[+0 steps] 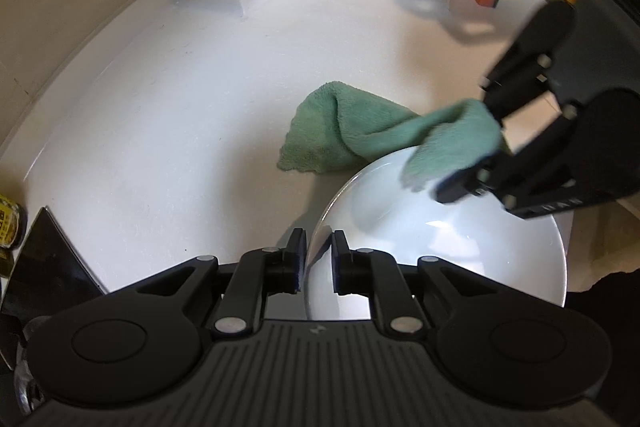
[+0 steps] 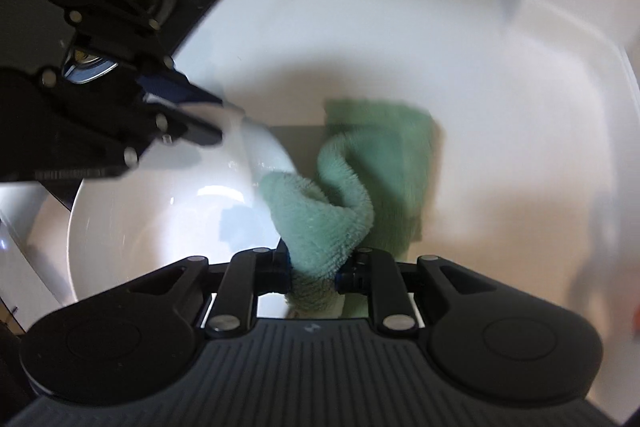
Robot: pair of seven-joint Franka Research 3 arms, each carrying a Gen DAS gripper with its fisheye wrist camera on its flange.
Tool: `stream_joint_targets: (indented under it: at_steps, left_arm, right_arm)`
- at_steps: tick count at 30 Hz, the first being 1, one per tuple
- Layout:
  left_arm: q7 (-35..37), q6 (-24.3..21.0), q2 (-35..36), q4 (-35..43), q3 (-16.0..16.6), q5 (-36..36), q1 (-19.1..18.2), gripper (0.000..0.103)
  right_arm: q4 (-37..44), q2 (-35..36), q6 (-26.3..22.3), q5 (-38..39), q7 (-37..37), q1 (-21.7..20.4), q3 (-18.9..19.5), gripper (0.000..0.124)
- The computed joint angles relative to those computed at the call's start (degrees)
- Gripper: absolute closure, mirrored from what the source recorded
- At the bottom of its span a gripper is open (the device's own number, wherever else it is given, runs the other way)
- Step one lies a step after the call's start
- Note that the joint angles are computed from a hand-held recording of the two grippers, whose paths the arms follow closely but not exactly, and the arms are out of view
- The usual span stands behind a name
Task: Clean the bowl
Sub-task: 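Keep wiping the bowl's outer wall with the cloth while the left tool holds it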
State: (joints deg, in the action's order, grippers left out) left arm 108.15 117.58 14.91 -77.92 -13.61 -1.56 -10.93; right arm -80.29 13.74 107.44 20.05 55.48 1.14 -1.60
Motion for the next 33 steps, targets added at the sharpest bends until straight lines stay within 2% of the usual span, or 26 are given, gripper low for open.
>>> stream_joint_targets:
  at_steps: [8,16,19,26,27,30,33]
  left_arm:
    - [0.3,-1.0,2.0,2.6,0.0,1.6,-0.6,0.088]
    - [3.5,-1.3,1.5,2.3,-0.2,2.2,-0.6,0.088]
    - [4.7,-1.8,2.1,3.2,-0.3,1.7,-0.4,0.085]
    - [6.0,-3.7,4.1,6.3,-0.4,1.1,-0.6,0.085]
    - [5.8,-3.7,4.2,6.3,-0.3,1.2,-0.6,0.088]
    - [4.8,-2.7,3.5,5.0,0.1,2.9,-1.2,0.090]
    - [2.7,-0.1,1.7,1.9,0.6,5.4,-1.7,0.091]
  right_arm:
    - [-4.4,-2.6,2.4,4.0,1.5,-1.1,-0.4,0.107]
    - [-5.9,-4.1,3.2,2.9,-5.0,-1.1,-0.5,0.108]
    - [-6.1,-4.4,3.9,1.5,-10.0,-0.7,-0.2,0.108]
    - [-0.6,-1.1,0.3,0.0,-19.6,-0.5,0.2,0.108]
    - [0.9,-0.1,-0.5,0.0,-20.7,-0.5,0.4,0.108]
    - [5.1,2.7,-2.1,-0.3,-22.9,-0.3,0.8,0.108]
    - [6.9,4.2,-0.9,-1.0,-22.0,0.5,1.0,0.108]
